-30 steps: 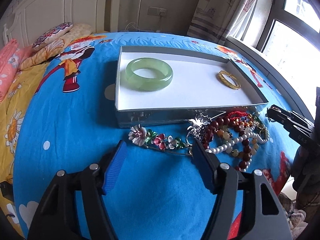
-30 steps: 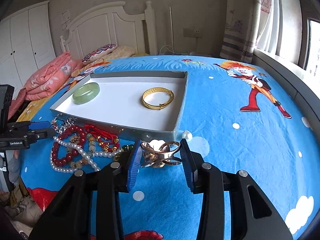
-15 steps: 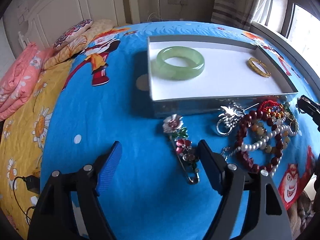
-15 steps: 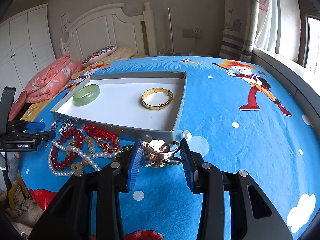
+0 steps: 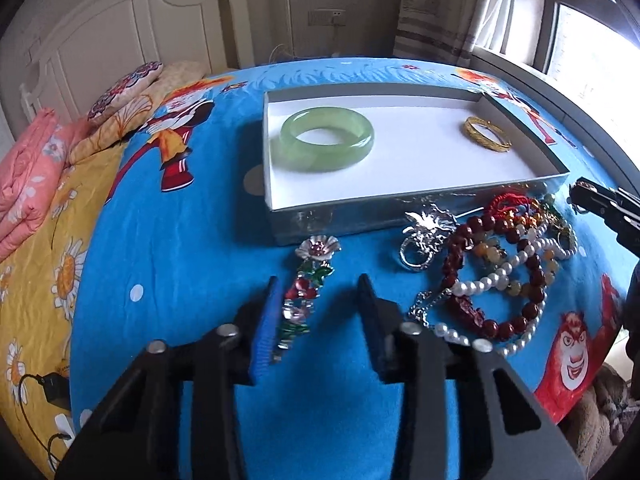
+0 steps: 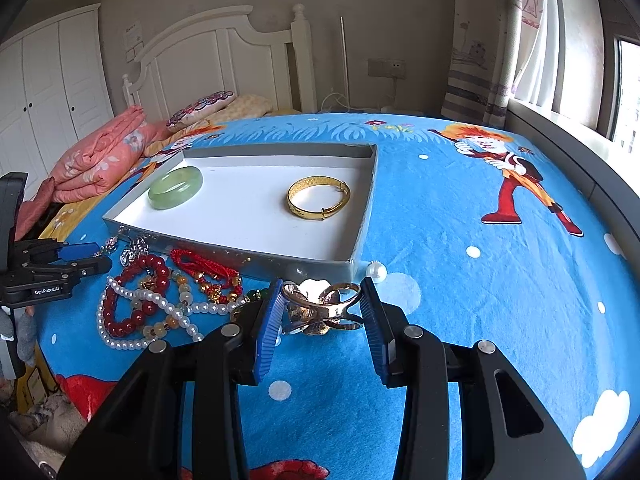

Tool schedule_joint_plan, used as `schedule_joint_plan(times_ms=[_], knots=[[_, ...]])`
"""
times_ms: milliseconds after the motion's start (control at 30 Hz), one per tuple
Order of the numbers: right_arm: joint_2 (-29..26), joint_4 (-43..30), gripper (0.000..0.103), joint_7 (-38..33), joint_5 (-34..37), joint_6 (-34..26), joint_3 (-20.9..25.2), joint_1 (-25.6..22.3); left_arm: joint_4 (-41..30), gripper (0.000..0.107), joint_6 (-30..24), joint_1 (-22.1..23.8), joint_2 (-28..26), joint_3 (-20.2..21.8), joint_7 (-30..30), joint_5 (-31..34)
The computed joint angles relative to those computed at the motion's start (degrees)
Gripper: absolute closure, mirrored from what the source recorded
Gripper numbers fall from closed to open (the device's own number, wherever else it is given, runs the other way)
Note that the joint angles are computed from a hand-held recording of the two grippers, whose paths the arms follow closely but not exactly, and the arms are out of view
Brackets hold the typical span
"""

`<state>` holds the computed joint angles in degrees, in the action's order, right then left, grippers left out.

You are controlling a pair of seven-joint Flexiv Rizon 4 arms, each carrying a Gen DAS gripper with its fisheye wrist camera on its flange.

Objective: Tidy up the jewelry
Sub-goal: 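Grasp the gold ring with the right tool while the left tool grasps the pink flower brooch pin, then carry the gold ring into the tray with the right tool while the left tool places the flower pin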

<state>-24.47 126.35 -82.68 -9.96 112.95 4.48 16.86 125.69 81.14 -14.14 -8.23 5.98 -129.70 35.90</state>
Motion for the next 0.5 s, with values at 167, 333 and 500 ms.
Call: schedule_joint_plan(times_ms=[167,333,500], knots=[[-0.16,0.29,0.065,0.05,-0.41,1.29,0.80,-0.96,-1.41,0.091,-0.37,-2.15,0.31,1.28,-7.61,8.74],[-0.34,0.52,0.065,0.24,-1.61,2.33,1.81,-2.24,-1.75,0.091,0.17,-2.30,1.13,1.01,-12.84,13.97],[-0.42,0.73,0.065,0.57,-2.14,3.26,1.94,-2.58,-2.68,0.091,-0.79,-2.03,2.80,-0.67,-18.36,19.38]])
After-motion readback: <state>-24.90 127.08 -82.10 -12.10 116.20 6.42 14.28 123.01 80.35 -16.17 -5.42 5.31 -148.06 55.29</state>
